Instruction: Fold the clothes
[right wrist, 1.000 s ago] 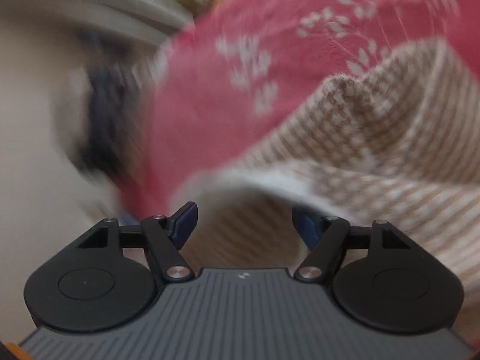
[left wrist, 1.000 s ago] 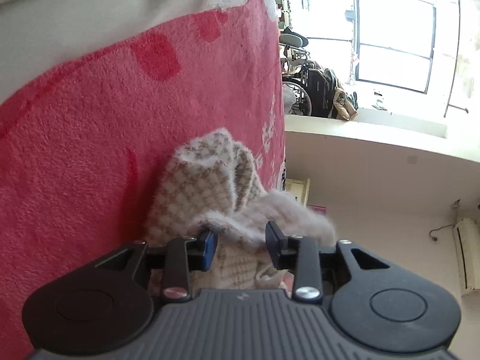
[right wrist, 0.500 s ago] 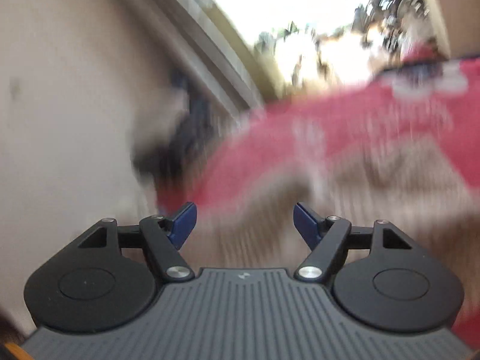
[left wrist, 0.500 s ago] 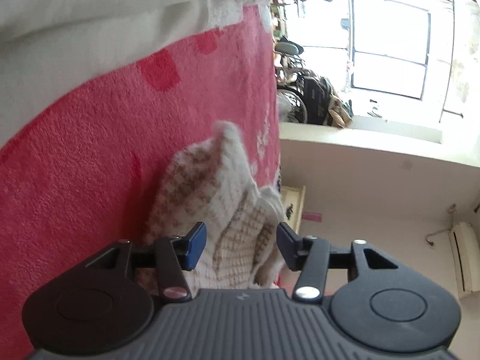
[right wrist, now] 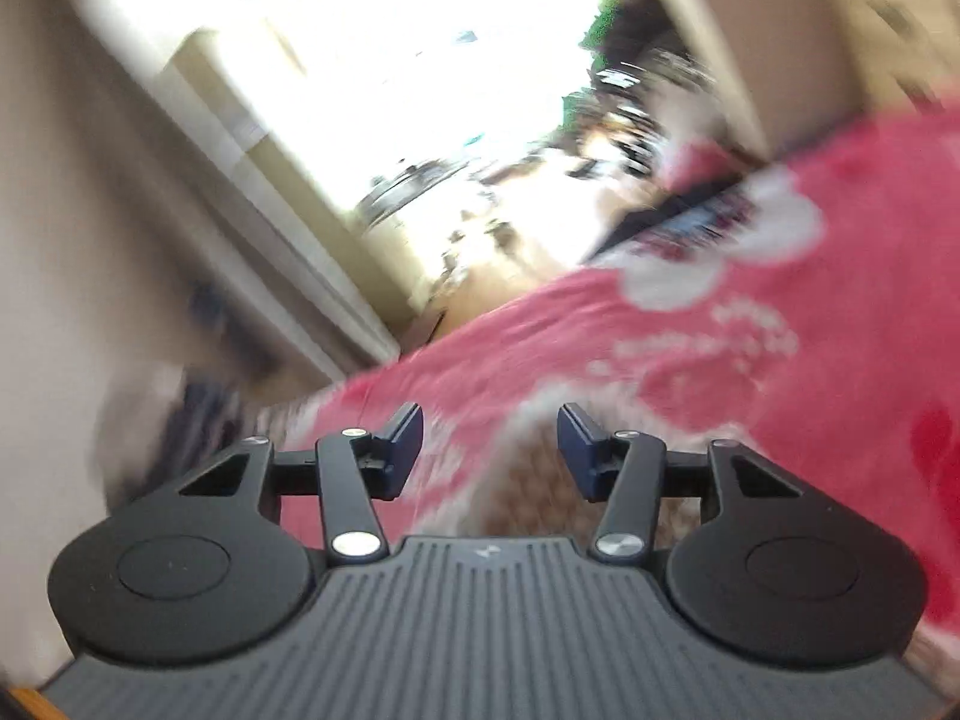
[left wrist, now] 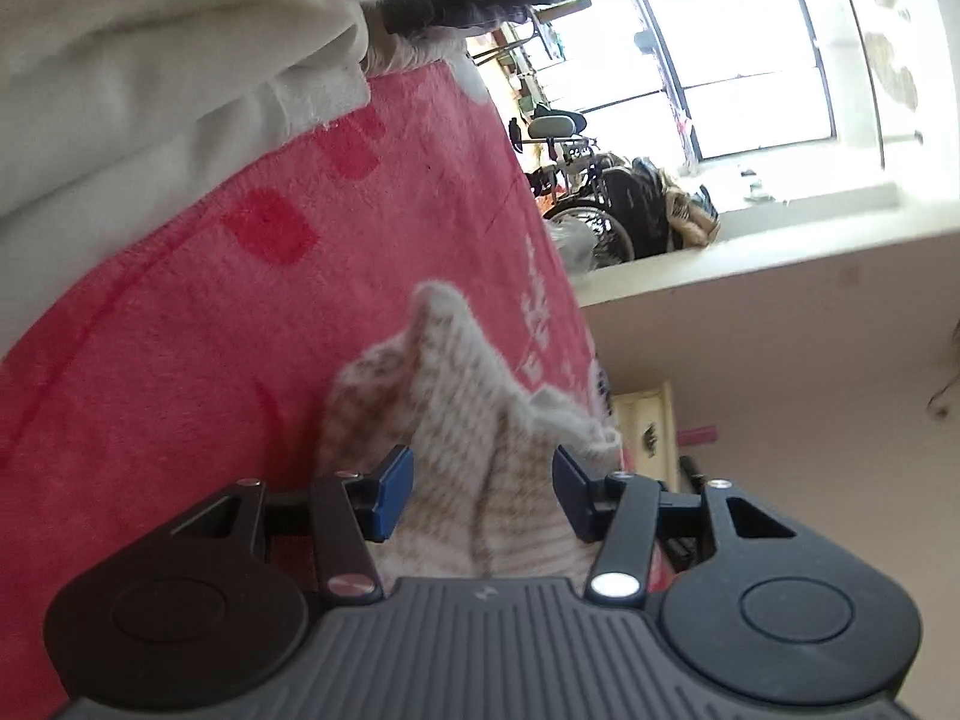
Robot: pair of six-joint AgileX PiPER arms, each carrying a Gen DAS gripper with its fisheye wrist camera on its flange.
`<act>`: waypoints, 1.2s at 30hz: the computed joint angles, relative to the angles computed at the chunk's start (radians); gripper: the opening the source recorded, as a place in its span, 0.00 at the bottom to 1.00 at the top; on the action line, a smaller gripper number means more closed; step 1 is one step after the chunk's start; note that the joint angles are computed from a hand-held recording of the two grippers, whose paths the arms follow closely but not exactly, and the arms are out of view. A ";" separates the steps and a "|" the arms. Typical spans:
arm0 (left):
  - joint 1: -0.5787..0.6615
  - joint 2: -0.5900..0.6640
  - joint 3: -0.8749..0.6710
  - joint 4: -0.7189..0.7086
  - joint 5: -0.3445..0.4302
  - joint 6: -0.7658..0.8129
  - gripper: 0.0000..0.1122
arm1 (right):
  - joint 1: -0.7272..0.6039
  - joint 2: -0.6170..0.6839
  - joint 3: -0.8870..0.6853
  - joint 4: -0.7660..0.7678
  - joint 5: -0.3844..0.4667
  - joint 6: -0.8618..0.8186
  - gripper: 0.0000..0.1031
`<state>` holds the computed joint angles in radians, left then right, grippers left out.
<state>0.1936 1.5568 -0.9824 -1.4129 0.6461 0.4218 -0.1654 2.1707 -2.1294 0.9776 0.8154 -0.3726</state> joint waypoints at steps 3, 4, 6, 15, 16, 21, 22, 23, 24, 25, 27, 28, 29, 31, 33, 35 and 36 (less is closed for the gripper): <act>0.008 -0.046 -0.010 0.145 0.040 -0.073 0.48 | -0.073 -0.089 0.229 0.245 -0.084 -0.127 0.51; -0.009 -0.051 -0.029 0.206 0.048 -0.113 0.48 | -0.116 -0.133 0.329 0.344 -0.065 -0.186 0.54; -0.010 -0.088 -0.035 0.333 0.101 -0.166 0.50 | -0.213 -0.217 0.526 0.512 0.013 -0.298 0.66; 0.000 -0.127 0.057 0.367 0.355 -0.026 0.72 | -0.559 -0.330 0.919 0.342 0.340 -0.261 0.85; -0.015 -0.103 0.059 0.354 0.356 -0.012 0.72 | -0.545 -0.317 0.915 0.338 0.342 -0.271 0.85; -0.087 0.006 0.089 0.252 0.268 0.021 0.71 | -0.437 -0.205 0.756 0.320 0.347 -0.237 0.90; -0.091 0.010 0.106 0.212 0.251 0.057 0.72 | -0.411 -0.176 0.703 0.299 0.340 -0.211 0.90; -0.096 0.015 0.122 0.173 0.236 0.092 0.72 | -0.388 -0.147 0.651 0.282 0.334 -0.185 0.90; -0.095 0.015 0.133 0.147 0.232 0.111 0.72 | -0.373 -0.124 0.621 0.293 0.323 -0.175 0.90; -0.091 0.018 0.146 0.116 0.232 0.129 0.72 | -0.358 -0.101 0.590 0.305 0.311 -0.164 0.90; -0.083 0.026 0.169 0.055 0.231 0.162 0.72 | -0.327 -0.048 0.538 0.335 0.248 -0.144 0.89; -0.080 0.021 0.180 0.035 0.228 0.168 0.71 | -0.314 -0.042 0.531 0.350 0.221 -0.151 0.89; -0.083 0.013 0.188 0.023 0.216 0.164 0.67 | -0.303 -0.038 0.525 0.360 0.196 -0.156 0.86; -0.102 0.002 0.199 0.012 0.170 0.160 0.50 | -0.293 -0.058 0.541 0.332 0.176 -0.138 0.60; -0.108 0.003 0.210 -0.006 0.163 0.176 0.24 | -0.300 -0.077 0.589 0.355 0.175 -0.124 0.26; -0.101 -0.009 0.219 -0.013 0.170 0.202 0.18 | -0.304 -0.134 0.684 0.398 0.144 -0.162 0.24; -0.091 -0.018 0.221 -0.014 0.178 0.221 0.16 | -0.298 -0.177 0.733 0.412 0.113 -0.194 0.23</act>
